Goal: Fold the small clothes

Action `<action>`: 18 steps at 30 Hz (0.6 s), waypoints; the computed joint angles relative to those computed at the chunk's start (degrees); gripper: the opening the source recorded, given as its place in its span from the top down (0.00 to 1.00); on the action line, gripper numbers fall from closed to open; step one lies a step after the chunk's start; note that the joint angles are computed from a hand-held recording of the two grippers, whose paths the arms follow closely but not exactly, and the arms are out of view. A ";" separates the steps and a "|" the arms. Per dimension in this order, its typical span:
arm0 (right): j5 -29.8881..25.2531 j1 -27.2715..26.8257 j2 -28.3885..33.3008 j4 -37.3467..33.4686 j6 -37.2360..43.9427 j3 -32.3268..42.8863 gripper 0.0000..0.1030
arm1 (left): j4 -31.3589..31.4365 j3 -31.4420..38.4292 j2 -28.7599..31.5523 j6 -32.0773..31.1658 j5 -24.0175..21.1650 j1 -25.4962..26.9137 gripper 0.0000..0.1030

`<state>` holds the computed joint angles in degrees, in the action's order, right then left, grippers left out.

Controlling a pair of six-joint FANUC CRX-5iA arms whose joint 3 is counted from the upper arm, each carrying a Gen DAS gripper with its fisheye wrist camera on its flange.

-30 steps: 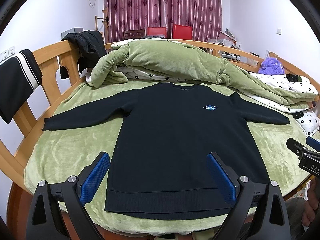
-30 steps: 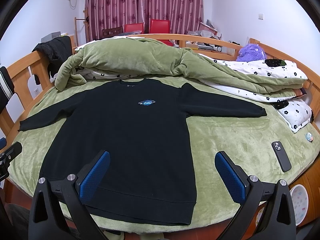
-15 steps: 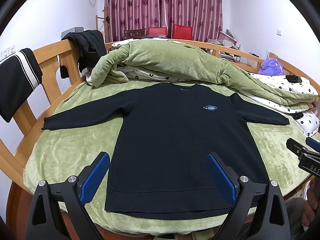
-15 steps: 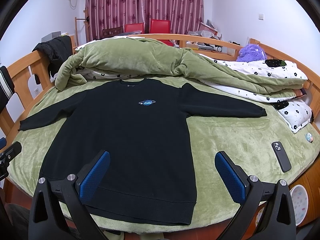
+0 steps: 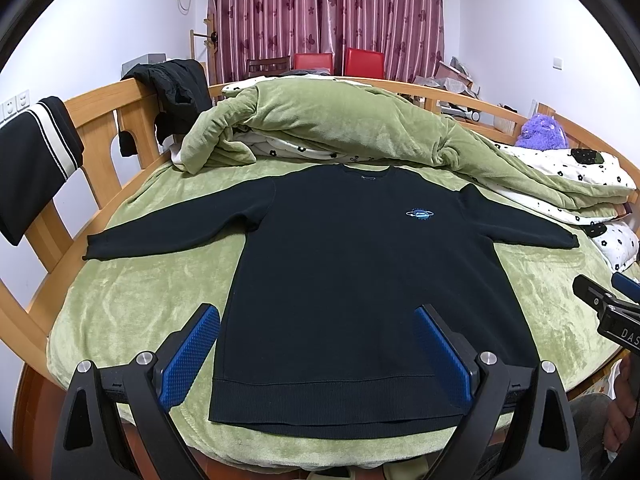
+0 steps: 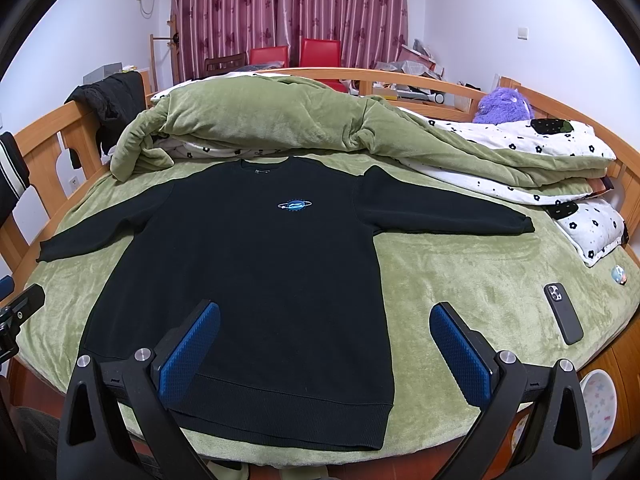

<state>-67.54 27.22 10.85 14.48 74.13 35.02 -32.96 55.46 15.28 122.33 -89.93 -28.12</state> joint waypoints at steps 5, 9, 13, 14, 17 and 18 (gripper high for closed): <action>0.01 -0.08 -0.04 -0.10 0.09 0.04 0.00 | -0.10 0.58 0.35 -0.11 -0.51 -0.16 0.05; 0.45 0.37 -0.03 0.08 -0.42 -0.43 0.00 | -0.11 1.13 0.82 0.12 -0.62 -0.69 0.05; 0.78 0.64 0.34 0.21 -0.46 -0.71 0.00 | -0.55 0.93 1.36 -0.18 0.01 -1.08 0.05; 1.15 0.76 0.33 0.41 -0.51 -1.11 0.00 | 0.16 -0.72 0.56 -0.30 1.18 -0.20 0.05; 1.49 0.97 0.48 0.56 0.01 -1.57 0.00 | 1.71 -4.40 -1.01 -0.05 4.71 0.75 0.05; 1.68 0.93 0.59 0.37 0.35 -1.62 0.00 | 3.18 -6.70 -2.13 0.14 7.06 1.58 0.05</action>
<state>-65.86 28.15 11.44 14.86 74.48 33.40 -29.78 48.76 13.15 122.47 -82.87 -26.54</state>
